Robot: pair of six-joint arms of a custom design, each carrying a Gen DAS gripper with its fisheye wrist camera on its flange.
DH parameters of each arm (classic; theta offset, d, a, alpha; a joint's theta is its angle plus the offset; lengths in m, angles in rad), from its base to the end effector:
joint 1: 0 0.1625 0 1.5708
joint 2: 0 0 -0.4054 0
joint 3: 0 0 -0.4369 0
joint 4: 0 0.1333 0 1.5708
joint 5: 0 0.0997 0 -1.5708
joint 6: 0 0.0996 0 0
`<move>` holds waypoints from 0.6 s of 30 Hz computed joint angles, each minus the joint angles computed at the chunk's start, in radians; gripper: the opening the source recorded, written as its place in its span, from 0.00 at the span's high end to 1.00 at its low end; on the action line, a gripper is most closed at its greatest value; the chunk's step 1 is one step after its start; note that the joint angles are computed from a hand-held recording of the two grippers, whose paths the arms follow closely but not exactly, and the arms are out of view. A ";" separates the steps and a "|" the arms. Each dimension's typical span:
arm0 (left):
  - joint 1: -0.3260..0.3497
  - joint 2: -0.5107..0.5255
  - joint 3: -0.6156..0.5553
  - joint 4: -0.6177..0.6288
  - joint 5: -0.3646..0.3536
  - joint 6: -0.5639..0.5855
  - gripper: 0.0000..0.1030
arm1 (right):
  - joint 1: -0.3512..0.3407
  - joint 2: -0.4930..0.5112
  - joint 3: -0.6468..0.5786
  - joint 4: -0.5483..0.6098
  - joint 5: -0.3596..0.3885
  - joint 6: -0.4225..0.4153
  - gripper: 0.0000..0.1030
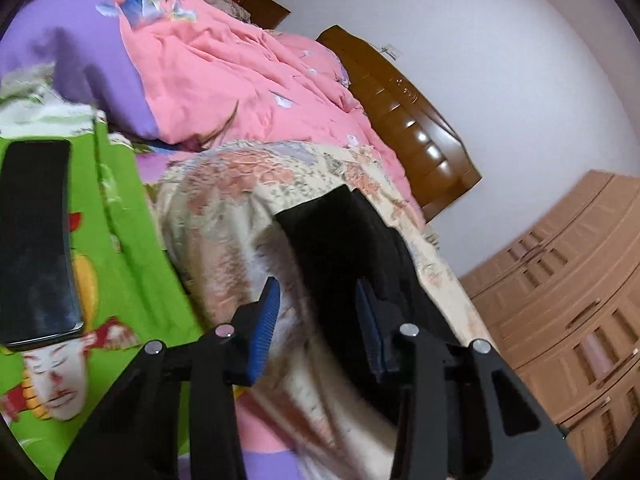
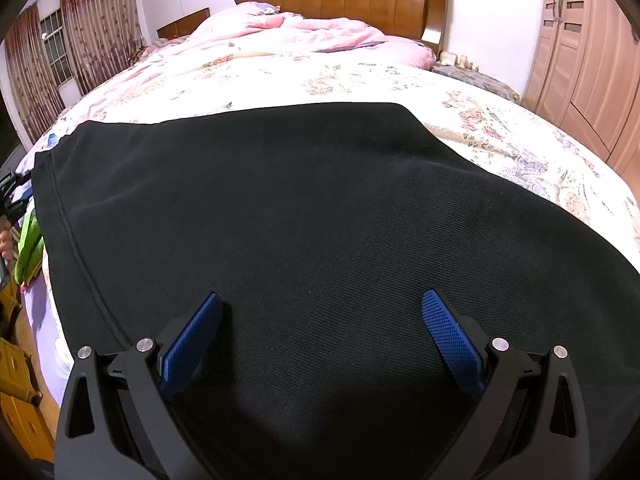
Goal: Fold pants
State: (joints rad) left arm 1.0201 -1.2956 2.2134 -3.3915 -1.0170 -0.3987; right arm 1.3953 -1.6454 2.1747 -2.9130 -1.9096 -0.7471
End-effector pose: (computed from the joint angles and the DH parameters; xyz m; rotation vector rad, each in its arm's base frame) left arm -0.1054 -0.5265 0.2314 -0.1643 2.6937 -1.5002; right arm 0.0142 -0.4937 0.3540 0.5048 -2.3416 0.7389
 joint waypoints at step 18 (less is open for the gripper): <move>-0.105 0.067 -0.075 -0.101 0.188 0.261 0.96 | 0.002 0.001 0.000 0.000 -0.003 0.000 0.05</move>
